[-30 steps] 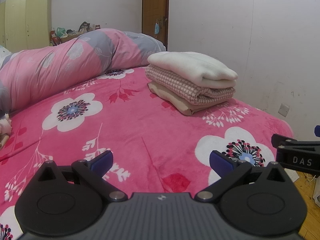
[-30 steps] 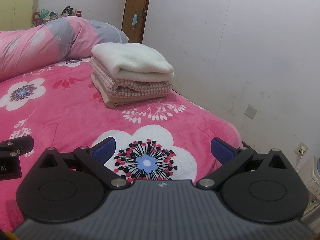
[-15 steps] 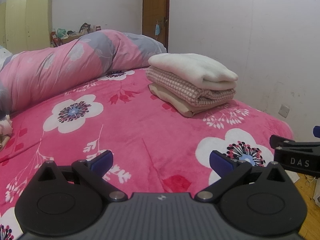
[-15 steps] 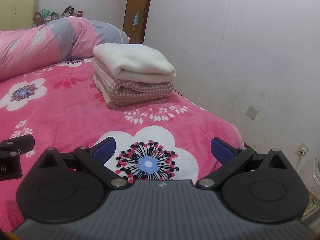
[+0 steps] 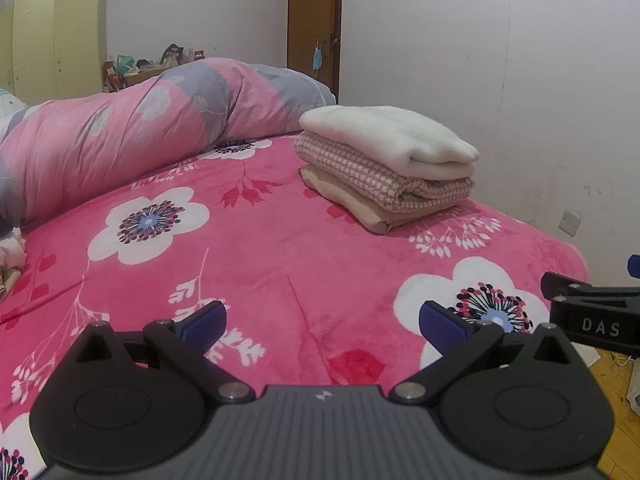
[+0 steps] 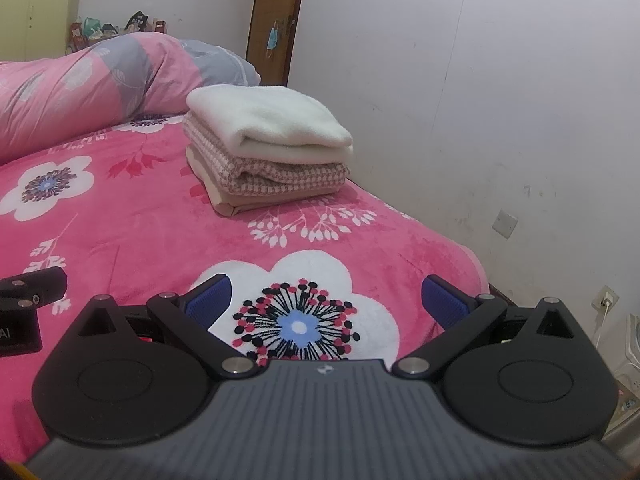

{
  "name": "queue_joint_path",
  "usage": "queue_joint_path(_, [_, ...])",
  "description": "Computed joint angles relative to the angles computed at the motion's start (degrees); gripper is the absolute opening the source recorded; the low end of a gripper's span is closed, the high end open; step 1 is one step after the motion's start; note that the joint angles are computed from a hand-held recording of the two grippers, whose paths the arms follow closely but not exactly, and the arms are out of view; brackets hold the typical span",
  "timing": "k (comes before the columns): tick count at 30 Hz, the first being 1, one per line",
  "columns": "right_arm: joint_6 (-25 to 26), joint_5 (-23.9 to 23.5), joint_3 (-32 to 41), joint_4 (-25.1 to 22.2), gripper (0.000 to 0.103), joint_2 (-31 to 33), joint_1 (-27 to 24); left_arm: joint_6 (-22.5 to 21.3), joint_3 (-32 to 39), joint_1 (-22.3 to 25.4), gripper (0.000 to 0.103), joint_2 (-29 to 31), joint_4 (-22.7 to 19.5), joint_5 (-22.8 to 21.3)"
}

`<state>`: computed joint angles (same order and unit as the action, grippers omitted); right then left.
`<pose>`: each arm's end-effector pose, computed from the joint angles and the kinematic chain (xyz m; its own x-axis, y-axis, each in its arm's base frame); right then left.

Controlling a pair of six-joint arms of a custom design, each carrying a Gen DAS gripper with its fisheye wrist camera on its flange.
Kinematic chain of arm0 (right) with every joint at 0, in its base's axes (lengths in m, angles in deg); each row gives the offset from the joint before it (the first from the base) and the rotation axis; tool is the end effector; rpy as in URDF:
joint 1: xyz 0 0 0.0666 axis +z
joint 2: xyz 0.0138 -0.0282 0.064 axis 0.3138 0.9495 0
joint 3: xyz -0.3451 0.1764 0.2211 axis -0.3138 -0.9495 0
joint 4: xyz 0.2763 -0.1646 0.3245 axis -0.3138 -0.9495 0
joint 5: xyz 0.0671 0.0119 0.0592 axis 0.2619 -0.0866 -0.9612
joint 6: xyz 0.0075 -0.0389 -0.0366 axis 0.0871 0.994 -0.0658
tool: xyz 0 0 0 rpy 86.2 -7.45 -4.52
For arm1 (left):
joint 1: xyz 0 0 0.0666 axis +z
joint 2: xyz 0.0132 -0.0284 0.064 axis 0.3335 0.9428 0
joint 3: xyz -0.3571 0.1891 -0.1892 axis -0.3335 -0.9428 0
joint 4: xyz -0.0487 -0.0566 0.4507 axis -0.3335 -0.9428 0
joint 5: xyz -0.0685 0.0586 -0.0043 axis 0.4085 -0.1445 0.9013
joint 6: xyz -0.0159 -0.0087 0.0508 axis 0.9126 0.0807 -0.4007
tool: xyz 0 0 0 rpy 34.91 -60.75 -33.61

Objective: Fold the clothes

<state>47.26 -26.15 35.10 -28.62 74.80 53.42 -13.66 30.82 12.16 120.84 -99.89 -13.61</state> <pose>0.5417 0.3472 0.5306 -0.5245 0.0770 -0.8479 0.3792 0.9128 -0.1517 0.5980 -0.0826 0.5340 -0.5466 0.1787 -0.8181 0.3099 0.9508 0.0006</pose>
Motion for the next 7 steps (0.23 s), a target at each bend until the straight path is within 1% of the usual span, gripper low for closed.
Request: queue_joint_path(7, [0.11, -0.08, -0.11, 0.20, 0.102, 0.03, 0.07, 0.02, -0.17, 0.07, 0.103, -0.13, 0.04, 0.02])
